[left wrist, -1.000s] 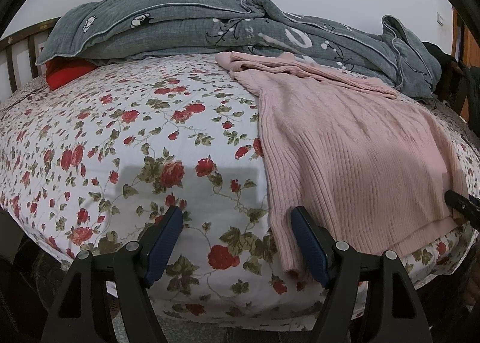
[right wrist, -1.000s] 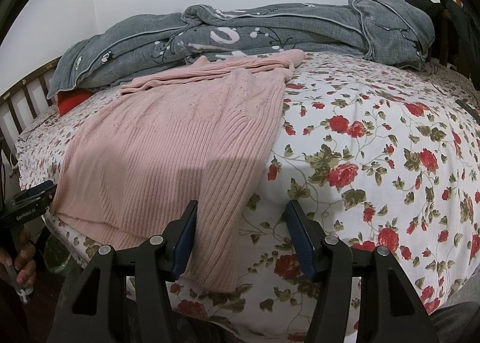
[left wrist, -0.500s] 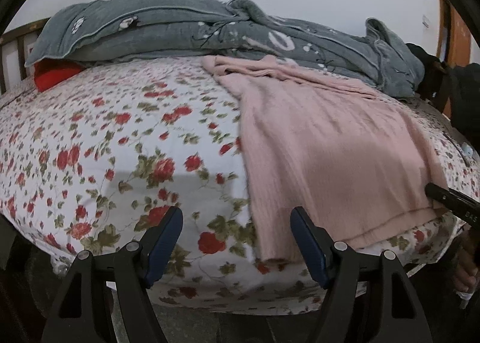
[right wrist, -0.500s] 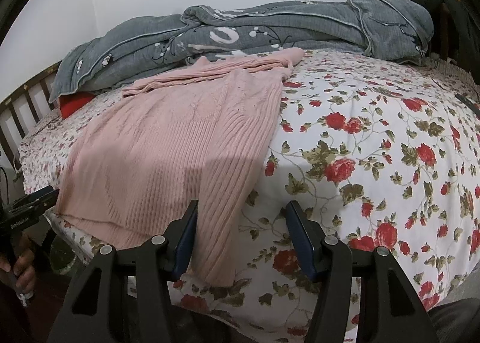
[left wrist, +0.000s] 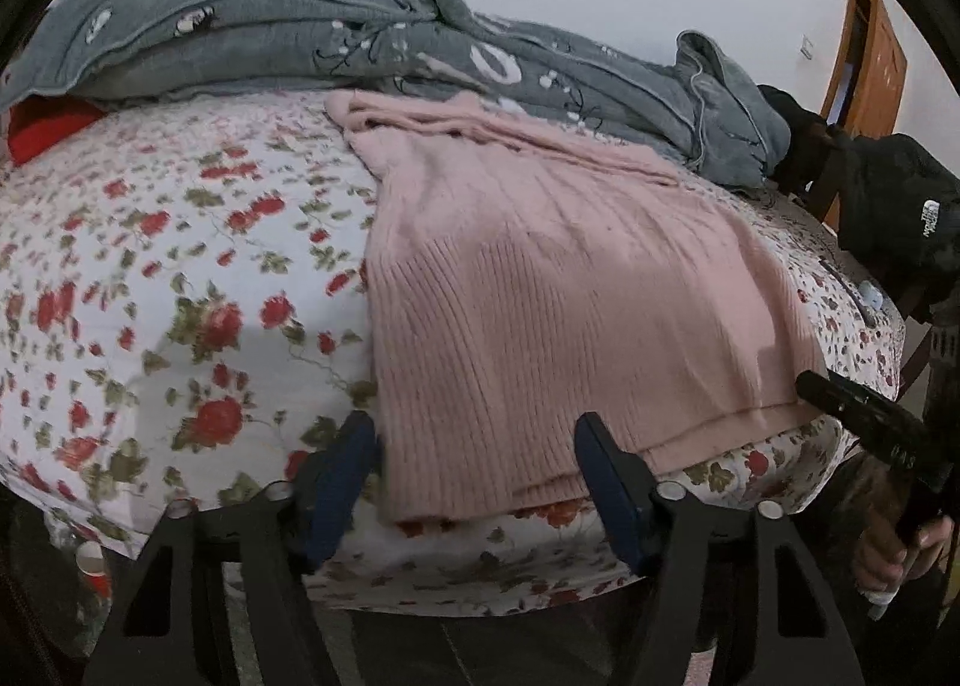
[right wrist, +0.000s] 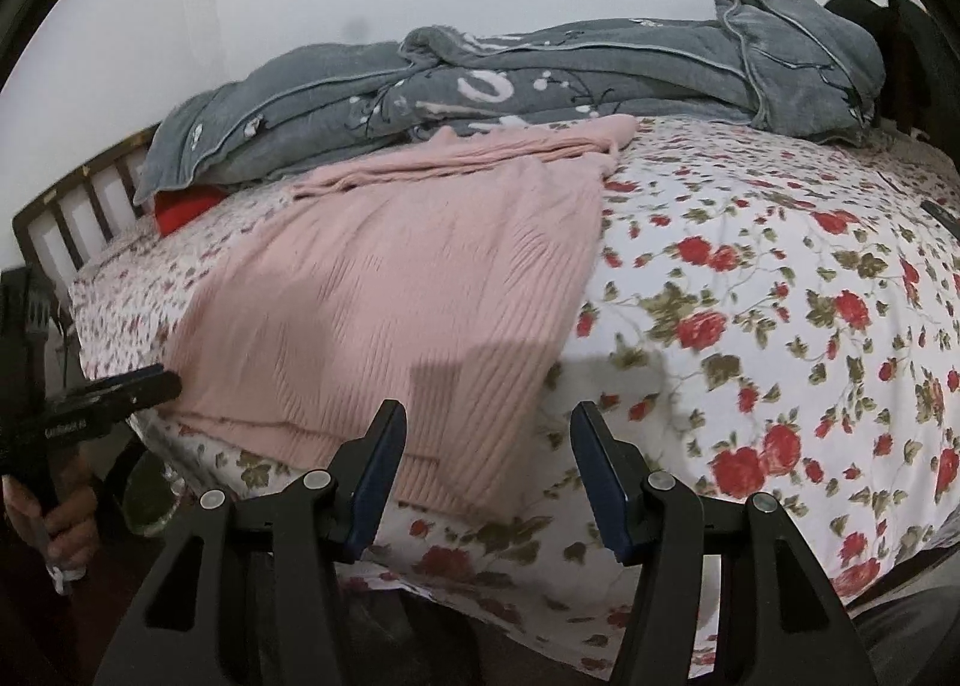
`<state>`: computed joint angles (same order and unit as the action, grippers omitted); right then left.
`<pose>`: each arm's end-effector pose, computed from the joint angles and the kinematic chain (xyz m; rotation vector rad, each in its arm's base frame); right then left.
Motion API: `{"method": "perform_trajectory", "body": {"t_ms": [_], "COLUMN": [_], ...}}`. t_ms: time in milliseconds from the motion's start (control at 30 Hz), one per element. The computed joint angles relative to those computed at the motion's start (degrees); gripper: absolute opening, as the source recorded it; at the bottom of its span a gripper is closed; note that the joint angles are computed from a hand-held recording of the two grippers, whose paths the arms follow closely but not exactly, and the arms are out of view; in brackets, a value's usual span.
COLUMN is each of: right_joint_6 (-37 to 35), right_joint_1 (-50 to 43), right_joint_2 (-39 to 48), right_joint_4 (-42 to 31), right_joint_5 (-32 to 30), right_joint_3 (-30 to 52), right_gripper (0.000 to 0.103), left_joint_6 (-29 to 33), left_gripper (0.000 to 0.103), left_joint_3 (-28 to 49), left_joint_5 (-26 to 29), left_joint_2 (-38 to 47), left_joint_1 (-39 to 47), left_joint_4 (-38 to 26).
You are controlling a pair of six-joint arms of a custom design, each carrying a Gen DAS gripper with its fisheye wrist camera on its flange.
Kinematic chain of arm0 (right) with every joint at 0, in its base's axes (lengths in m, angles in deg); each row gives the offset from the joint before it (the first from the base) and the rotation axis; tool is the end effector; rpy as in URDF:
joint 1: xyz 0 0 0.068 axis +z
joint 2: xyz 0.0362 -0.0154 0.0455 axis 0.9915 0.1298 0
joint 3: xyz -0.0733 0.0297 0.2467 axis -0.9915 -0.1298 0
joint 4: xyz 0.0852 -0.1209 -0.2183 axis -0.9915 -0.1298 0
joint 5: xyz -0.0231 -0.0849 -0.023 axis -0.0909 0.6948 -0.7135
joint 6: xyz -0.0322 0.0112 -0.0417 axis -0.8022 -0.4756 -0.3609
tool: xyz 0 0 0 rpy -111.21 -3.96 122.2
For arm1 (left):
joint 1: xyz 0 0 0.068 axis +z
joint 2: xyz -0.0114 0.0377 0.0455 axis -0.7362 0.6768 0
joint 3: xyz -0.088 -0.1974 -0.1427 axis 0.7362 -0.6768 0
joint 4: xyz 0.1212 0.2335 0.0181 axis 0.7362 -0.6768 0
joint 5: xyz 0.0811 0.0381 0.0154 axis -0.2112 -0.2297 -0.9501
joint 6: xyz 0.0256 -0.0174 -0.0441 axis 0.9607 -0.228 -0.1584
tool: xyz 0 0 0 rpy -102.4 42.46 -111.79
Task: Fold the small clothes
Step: 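Grasp the sweater hem with the right gripper while the left gripper grasps it too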
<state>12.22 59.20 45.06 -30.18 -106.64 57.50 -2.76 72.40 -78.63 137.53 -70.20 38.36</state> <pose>0.3663 -0.1295 0.0437 -0.6059 2.1811 0.5365 0.2573 -0.0955 0.0583 -0.3810 2.2724 -0.1108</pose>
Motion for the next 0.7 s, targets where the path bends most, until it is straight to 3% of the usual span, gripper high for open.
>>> {"method": "perform_trajectory", "body": {"t_ms": [67, 133, 167, 200, 400, 533, 633, 700], "right_joint_6": [0.60, 1.75, 2.41, 2.98, 3.38, 4.15, 4.97, 4.91], "right_joint_1": [0.40, 0.70, 1.00, 1.08, -2.67, -1.92, -1.57, -1.29], "right_joint_2": [0.13, 0.78, 1.13, 1.33, 0.02, 1.80, 3.28, 3.78], "right_joint_4": [0.55, 0.58, 0.65, 1.08, 0.00, -0.88, -5.48, -6.74], "right_joint_5": [0.69, 1.48, 2.67, 3.64, -1.36, 0.86, -0.35, -1.04], "right_joint_3": [-0.22, 0.43, 0.87, 1.11, 1.75, 3.36, 6.65, 7.67], "right_gripper": [0.054, 0.042, 0.025, 0.009, 0.008, 0.009, 0.013, 0.017], "left_joint_6": [-0.76, -0.81, -0.76, -0.56, -0.43, -0.65, 0.06, 0.29], "left_gripper": [0.050, 0.035, 0.017, 0.008, 0.007, 0.008, 0.011, 0.022], "left_joint_3": [2.09, 2.93, 2.76, 2.04, -3.57, -2.84, -1.54, -0.25], "left_joint_5": [-2.16, -3.70, -4.09, -3.72, -0.75, 1.71, 3.68, 3.54], "left_joint_2": [1.52, 1.82, 1.61, 0.93, -3.96, -2.43, -2.12, -1.02], "left_joint_1": [-0.63, -0.93, -0.92, -0.61, 2.02, 3.49, 4.13, 4.14], "left_joint_4": [-2.64, -4.02, -3.85, -3.32, -0.21, 0.09, -0.95, -2.02]}}
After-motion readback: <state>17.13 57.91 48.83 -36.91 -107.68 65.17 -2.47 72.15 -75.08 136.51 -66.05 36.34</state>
